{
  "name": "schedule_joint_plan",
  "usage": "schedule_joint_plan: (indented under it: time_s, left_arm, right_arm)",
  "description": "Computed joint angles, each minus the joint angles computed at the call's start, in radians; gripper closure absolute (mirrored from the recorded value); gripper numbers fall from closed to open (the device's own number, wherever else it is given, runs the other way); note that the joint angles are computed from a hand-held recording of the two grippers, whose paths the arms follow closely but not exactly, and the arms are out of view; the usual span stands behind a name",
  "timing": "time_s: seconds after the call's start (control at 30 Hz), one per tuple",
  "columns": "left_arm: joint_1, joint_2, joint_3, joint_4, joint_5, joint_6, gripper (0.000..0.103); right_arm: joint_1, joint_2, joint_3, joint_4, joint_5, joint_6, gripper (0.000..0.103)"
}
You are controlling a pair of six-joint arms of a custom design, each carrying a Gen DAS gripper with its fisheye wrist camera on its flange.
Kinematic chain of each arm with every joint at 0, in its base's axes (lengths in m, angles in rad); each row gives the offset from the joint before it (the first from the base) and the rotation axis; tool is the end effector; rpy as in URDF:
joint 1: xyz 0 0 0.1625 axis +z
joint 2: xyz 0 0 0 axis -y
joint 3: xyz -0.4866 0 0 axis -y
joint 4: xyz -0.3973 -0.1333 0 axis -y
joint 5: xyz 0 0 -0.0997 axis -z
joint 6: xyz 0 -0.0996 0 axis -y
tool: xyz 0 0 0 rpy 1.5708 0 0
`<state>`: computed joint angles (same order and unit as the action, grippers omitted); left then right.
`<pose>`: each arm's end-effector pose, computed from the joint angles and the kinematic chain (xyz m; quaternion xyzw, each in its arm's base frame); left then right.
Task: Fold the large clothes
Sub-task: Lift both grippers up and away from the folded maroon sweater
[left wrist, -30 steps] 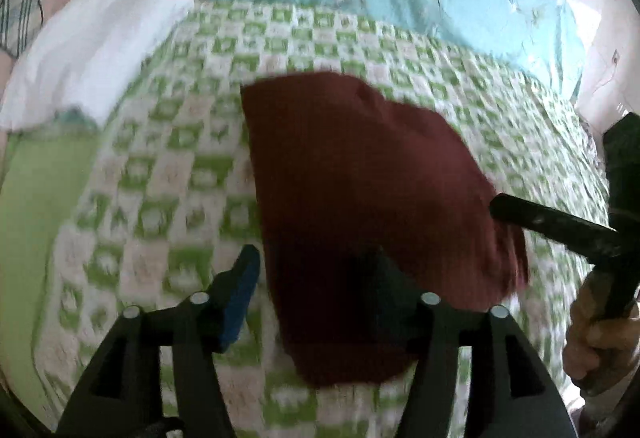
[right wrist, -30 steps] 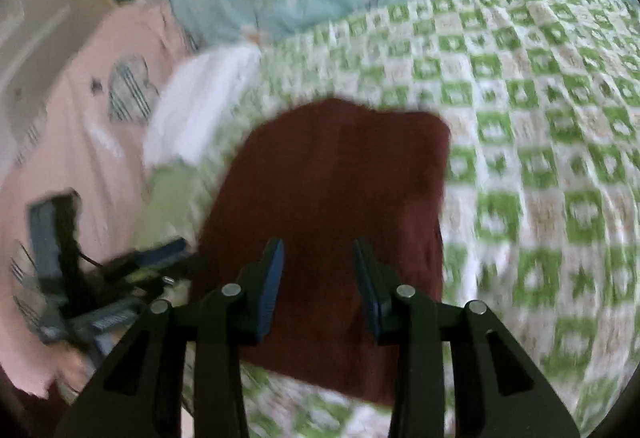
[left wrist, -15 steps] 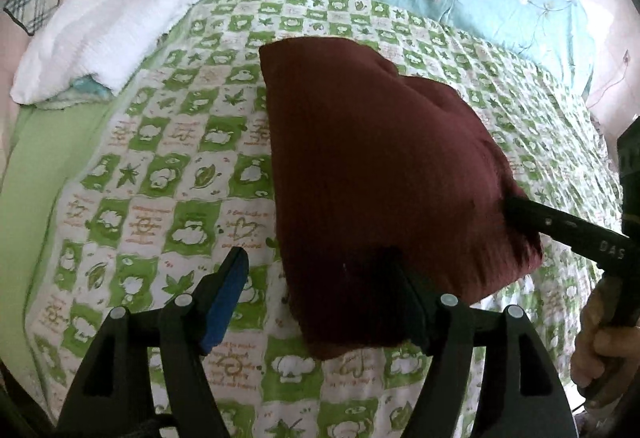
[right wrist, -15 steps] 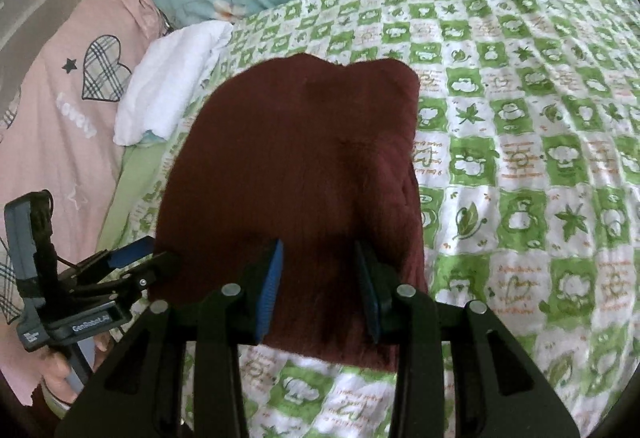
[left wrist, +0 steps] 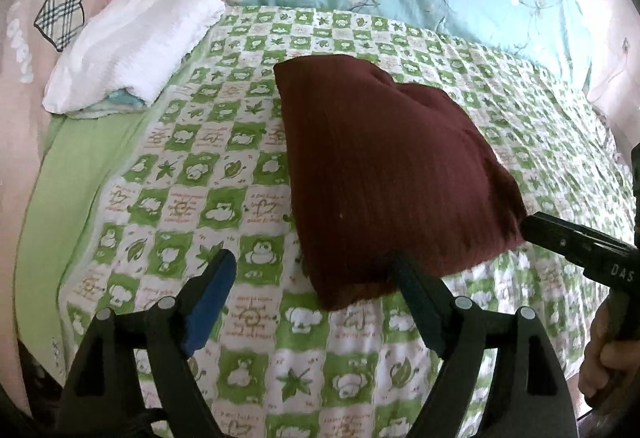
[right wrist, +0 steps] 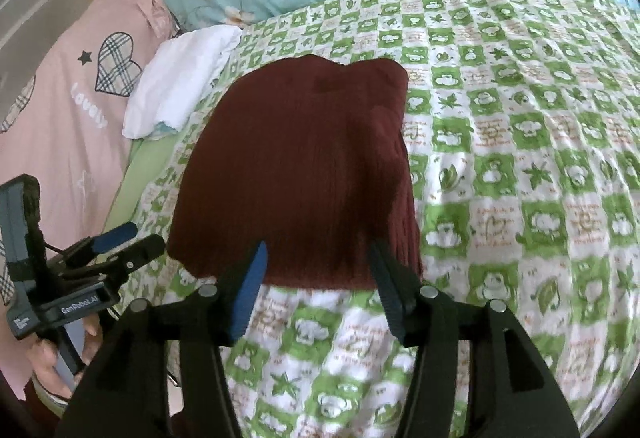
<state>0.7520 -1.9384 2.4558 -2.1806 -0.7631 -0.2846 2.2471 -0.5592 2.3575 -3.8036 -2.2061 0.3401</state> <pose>-0.0614 -0.3385 0.3607 0.2249 0.8908 -0.2419 0.3120 0.3377 -0.3022 0.0028 0.0888 -0.9258 0.3273 0.1668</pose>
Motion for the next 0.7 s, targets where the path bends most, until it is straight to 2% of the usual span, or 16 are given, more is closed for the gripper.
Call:
schedule_joint_plan:
  time_s: [0.1, 0.27, 0.4, 0.53, 0.6, 0.7]
  left_arm:
    - [-0.033, -0.031, 0.008, 0.076, 0.022, -0.042, 0.020]
    - [-0.047, -0.068, 0.019, 0.145, 0.014, -0.084, 0.020]
    - [-0.026, -0.104, 0.032, 0.188, 0.008, -0.132, 0.020]
    - [-0.030, -0.194, 0.066, 0.197, 0.005, -0.129, 0.020]
    - [-0.025, -0.221, 0.065, 0.238, -0.021, -0.122, 0.020]
    - [-0.063, -0.269, 0.061, 0.334, -0.012, -0.165, 0.020]
  right_arm:
    - [0.020, 0.011, 0.013, -0.006, -0.022, 0.008, 0.038]
    - [0.043, 0.028, 0.041, -0.018, -0.055, 0.032, 0.025]
    - [0.056, 0.036, 0.068, -0.004, -0.087, 0.061, 0.024]
    - [0.069, 0.043, 0.097, -0.010, -0.102, 0.094, 0.024]
    - [0.078, 0.045, 0.104, 0.000, -0.108, 0.111, 0.024]
    - [0.097, 0.031, 0.100, 0.052, -0.115, 0.124, 0.024]
